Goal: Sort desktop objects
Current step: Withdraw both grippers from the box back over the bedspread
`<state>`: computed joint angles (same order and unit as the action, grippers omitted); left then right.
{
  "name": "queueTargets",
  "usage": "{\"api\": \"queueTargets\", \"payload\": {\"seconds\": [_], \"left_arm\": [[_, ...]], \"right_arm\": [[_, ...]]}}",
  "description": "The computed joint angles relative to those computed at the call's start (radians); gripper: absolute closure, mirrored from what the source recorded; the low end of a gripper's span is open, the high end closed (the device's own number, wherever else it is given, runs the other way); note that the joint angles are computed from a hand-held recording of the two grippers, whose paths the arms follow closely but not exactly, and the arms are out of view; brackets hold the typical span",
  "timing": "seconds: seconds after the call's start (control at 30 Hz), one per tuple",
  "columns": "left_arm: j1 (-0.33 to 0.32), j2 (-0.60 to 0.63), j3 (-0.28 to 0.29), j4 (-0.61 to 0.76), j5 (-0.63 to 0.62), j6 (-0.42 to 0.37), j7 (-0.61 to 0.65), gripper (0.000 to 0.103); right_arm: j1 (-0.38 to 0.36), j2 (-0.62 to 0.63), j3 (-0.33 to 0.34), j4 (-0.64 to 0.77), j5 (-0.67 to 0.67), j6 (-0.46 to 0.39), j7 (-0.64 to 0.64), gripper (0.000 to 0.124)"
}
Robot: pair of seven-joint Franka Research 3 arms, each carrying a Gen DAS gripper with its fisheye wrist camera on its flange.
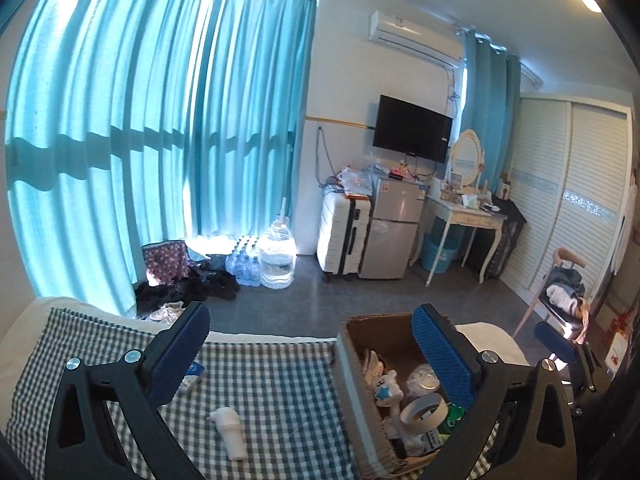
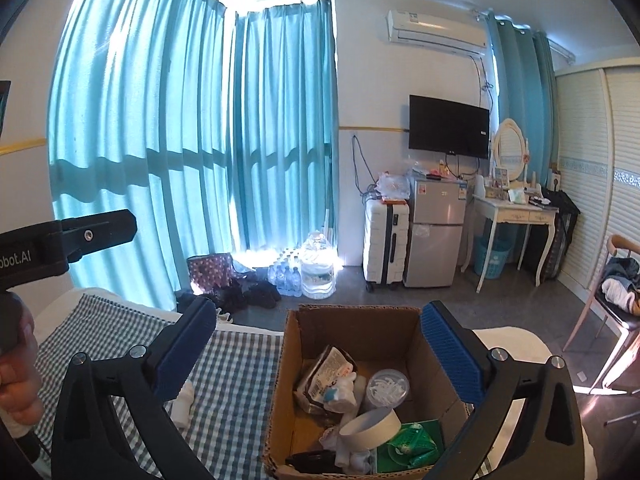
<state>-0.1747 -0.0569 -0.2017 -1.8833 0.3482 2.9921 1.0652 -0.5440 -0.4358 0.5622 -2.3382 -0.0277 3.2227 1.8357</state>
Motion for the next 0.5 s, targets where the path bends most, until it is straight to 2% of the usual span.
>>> {"api": "queueTargets", "payload": {"seconds": [0.1, 0.17, 0.27, 0.4, 0.5], "left_arm": [[0.019, -0.015, 0.013, -0.018, 0.010, 0.005, -0.021, 0.000], [0.019, -0.024, 0.031, -0.032, -0.040, 0.006, 0.029, 0.000], [0.039, -0.029, 0.040, -0.041, -0.051, -0.017, 0.037, 0.000], [0.065, -0.035, 0.050, -0.064, -0.057, -0.012, 0.037, 0.000], [0.090, -0.030, 0.052, -0.073, -0.023, -0.010, 0.011, 0.000]], "right_arm": [[-0.028, 0.002, 0.044, 0.010, -0.002, 0.013, 0.014, 0.021], [-0.045, 0.003, 0.071, 0.012, 0.001, 0.025, 0.018, 0.021], [-0.030, 0.037, 0.083, 0.027, -0.002, 0.014, -0.034, 0.021], [-0.172, 0.031, 0.220, 0.046, -0.066, -0.007, 0.027, 0.021], [-0.160, 0.056, 0.220, 0.050, -0.076, 0.011, 0.047, 0.021]]}}
